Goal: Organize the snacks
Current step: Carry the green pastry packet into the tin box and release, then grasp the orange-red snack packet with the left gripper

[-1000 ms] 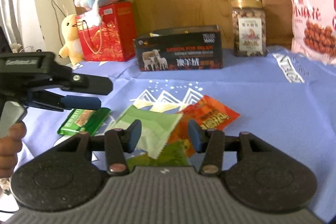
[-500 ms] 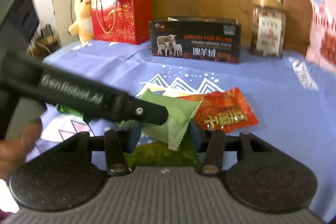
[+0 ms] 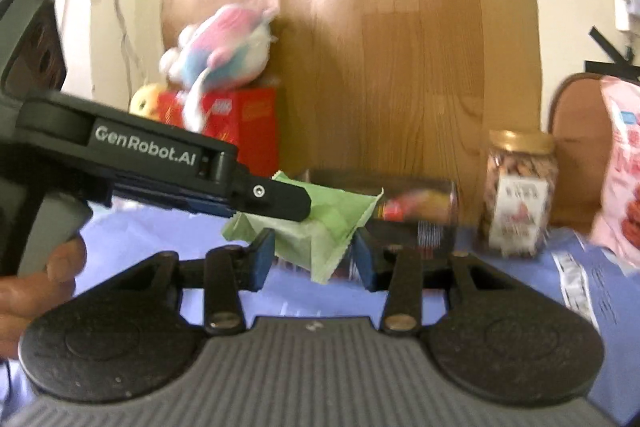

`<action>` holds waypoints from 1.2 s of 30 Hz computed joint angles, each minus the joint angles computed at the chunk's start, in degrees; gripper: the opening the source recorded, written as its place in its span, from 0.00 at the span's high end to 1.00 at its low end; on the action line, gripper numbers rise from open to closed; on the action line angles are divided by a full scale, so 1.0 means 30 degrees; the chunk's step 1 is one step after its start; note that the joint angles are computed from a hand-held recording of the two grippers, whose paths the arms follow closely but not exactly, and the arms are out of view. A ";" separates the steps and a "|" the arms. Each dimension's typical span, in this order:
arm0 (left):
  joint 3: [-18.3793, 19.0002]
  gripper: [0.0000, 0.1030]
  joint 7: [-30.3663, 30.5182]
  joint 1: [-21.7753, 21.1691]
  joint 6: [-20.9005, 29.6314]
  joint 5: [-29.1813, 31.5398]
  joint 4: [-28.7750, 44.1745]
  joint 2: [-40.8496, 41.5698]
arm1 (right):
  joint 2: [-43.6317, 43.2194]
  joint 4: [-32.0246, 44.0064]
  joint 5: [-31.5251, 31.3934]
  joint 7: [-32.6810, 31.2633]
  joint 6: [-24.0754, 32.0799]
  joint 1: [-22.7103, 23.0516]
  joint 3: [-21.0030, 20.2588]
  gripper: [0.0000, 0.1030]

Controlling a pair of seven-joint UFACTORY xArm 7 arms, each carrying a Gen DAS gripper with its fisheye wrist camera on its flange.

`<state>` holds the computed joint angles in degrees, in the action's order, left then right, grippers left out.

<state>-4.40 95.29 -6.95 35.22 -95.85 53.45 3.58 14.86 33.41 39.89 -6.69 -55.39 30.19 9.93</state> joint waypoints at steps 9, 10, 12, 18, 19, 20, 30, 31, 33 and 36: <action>-0.1226 0.46 -0.3599 -0.0530 -0.3807 0.2277 0.6241 0.5772 | 0.2177 0.3321 -0.4179 0.3141 0.3733 -0.2695 -0.1496 0.51; -0.1414 0.43 -0.3736 -0.0421 -0.4251 0.2321 0.6399 0.5977 | 0.2090 0.3241 -0.4061 0.3369 0.3938 -0.2706 -0.1521 0.49; -0.1702 0.43 -0.3402 0.0349 -0.3669 0.1874 0.6129 0.5789 | 0.1792 0.2176 -0.4664 0.4806 0.2596 -0.3011 -0.1297 0.49; -0.0960 0.43 -0.4728 0.2184 0.0909 0.3531 0.2924 0.3365 | -0.1289 -0.3481 -0.8746 1.0357 0.1567 -0.4976 -0.0856 0.49; -0.0779 0.43 -0.4946 0.2280 0.1563 0.4270 0.2092 0.2818 | -0.2015 -0.4696 -1.0008 1.1839 0.1810 -0.5515 -0.0864 0.49; -0.0599 0.43 -0.5262 0.2384 0.2396 0.4946 0.1430 0.2400 | -0.2507 -0.5691 -1.0793 1.2904 0.1778 -0.5808 -0.0916 0.49; -0.0060 0.43 -0.6048 0.1555 0.4996 0.7206 -0.3044 0.0688 | -0.2019 -0.9790 -1.1501 1.7798 -0.2104 -0.4829 -0.0264 0.65; -0.0098 0.43 -0.5937 0.1380 0.4572 0.6824 -0.3303 0.0787 | -0.1791 -0.9668 -1.1198 1.7827 -0.2365 -0.4528 -0.0125 0.65; -0.0056 0.43 -0.4563 0.1292 0.4087 0.5306 -0.4136 0.0265 | -0.1240 -0.9373 -1.1266 1.7959 -0.2888 -0.4151 -0.0018 0.67; -0.0037 0.43 -0.4114 0.0877 0.3142 0.4299 -0.4650 -0.0174 | -0.1323 -0.8868 -0.9784 1.7737 -0.2207 -0.3191 0.0397 0.77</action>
